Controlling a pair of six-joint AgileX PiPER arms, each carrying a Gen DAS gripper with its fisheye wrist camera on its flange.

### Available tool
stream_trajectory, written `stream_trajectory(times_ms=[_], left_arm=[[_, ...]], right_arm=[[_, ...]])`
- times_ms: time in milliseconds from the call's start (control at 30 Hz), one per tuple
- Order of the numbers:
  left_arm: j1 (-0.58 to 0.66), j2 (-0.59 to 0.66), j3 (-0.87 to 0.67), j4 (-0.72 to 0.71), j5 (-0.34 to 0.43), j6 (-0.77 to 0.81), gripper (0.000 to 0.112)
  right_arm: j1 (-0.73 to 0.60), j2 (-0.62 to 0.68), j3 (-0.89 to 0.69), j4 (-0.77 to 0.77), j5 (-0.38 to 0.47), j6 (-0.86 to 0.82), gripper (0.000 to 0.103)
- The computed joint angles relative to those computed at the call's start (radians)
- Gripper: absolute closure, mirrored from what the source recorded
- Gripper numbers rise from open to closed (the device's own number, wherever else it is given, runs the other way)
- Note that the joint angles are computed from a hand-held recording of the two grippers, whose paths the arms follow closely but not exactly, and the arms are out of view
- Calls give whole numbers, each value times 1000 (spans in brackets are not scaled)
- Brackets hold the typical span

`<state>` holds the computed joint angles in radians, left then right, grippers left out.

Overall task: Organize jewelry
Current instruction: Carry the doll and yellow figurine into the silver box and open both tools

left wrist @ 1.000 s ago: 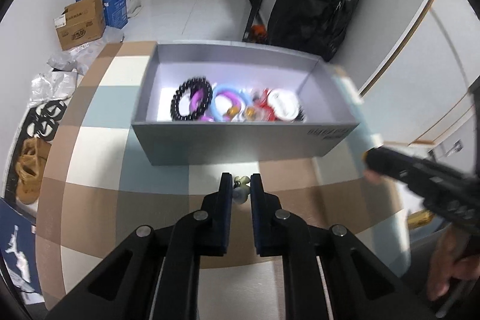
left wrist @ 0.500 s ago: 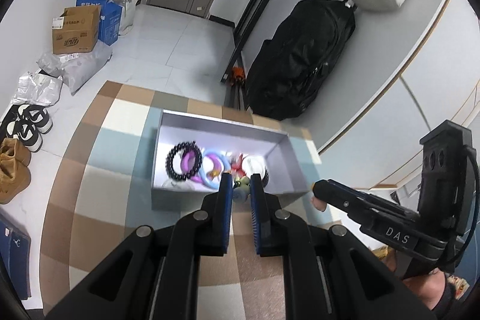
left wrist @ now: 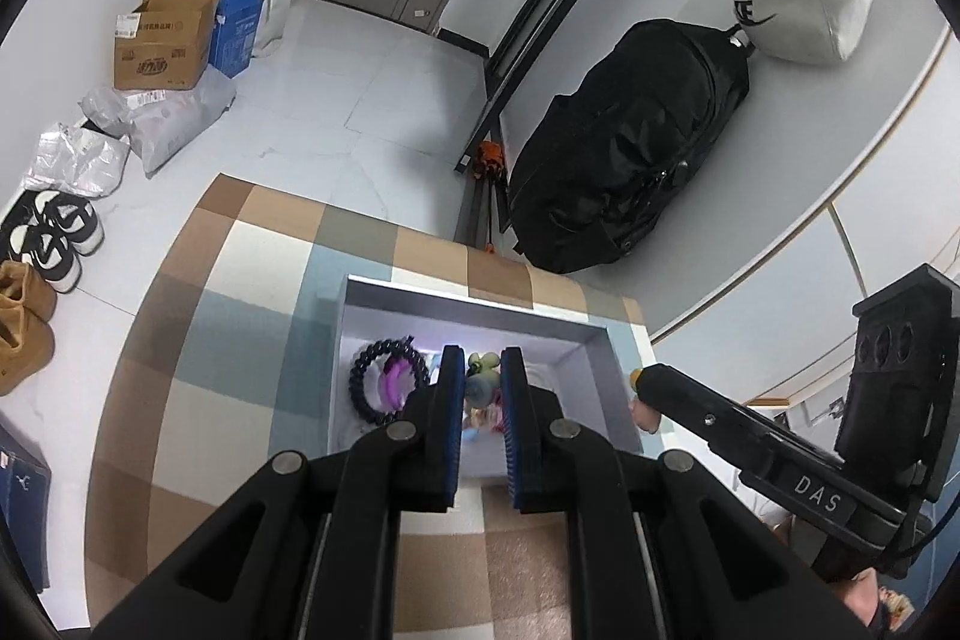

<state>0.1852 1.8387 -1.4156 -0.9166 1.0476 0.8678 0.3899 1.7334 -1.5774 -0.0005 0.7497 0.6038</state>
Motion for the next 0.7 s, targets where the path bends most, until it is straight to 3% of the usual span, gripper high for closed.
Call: stream_trajectory(times_ms=[500,700], left_arm=[[-67,86,-105,126,38,-96,105],[-89,100,-121,173,9,-139,105]], right_arm=[[-71,75,-48,103,1,-47,76],[-82,101,-69,127,21,-50,76]])
